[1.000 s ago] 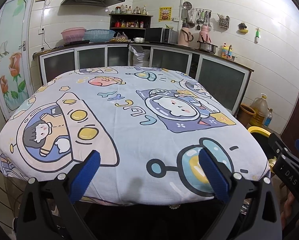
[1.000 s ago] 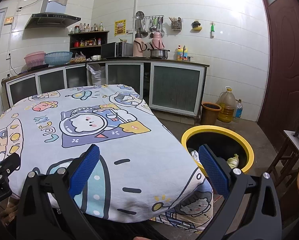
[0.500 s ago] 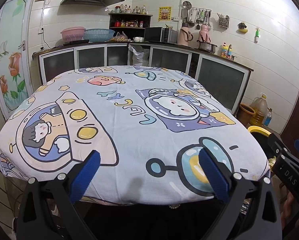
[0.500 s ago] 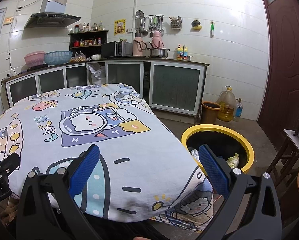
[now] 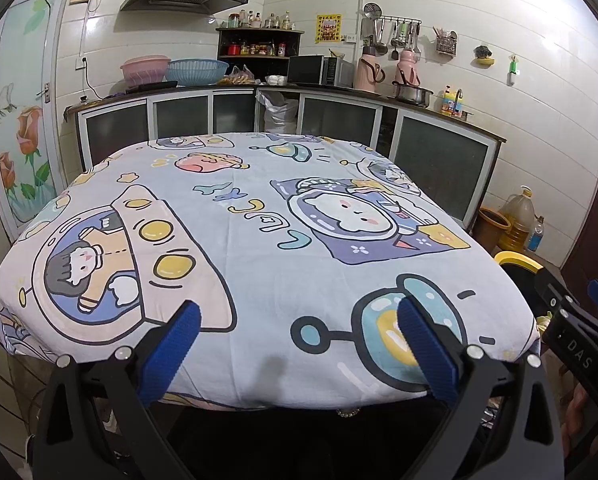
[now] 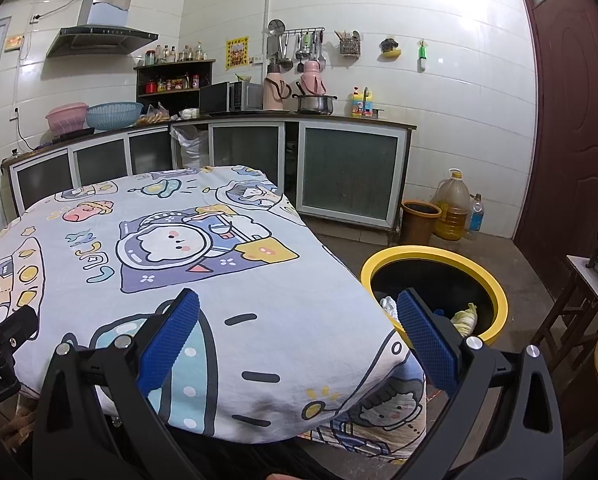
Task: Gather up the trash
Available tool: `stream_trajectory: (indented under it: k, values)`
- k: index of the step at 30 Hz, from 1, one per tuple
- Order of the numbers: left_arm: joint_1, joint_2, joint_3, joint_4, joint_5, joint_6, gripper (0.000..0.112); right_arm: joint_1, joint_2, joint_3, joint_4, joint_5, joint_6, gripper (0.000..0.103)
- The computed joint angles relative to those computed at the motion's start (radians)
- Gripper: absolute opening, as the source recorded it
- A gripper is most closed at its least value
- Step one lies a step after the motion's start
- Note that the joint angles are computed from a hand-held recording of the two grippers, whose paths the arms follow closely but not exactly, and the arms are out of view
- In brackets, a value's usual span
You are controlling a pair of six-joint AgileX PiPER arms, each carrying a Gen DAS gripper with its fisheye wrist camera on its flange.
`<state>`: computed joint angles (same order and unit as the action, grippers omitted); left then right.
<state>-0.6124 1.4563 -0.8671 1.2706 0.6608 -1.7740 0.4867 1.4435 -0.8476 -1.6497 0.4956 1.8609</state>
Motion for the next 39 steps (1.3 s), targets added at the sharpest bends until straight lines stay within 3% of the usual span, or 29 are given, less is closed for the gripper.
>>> stream_trajectory:
  k: [39]
  values:
    - [0.008,0.004,-0.003,-0.018,-0.016,0.019,0.095,0.0,0.001,0.0,0.017,0.001,-0.012,0.095]
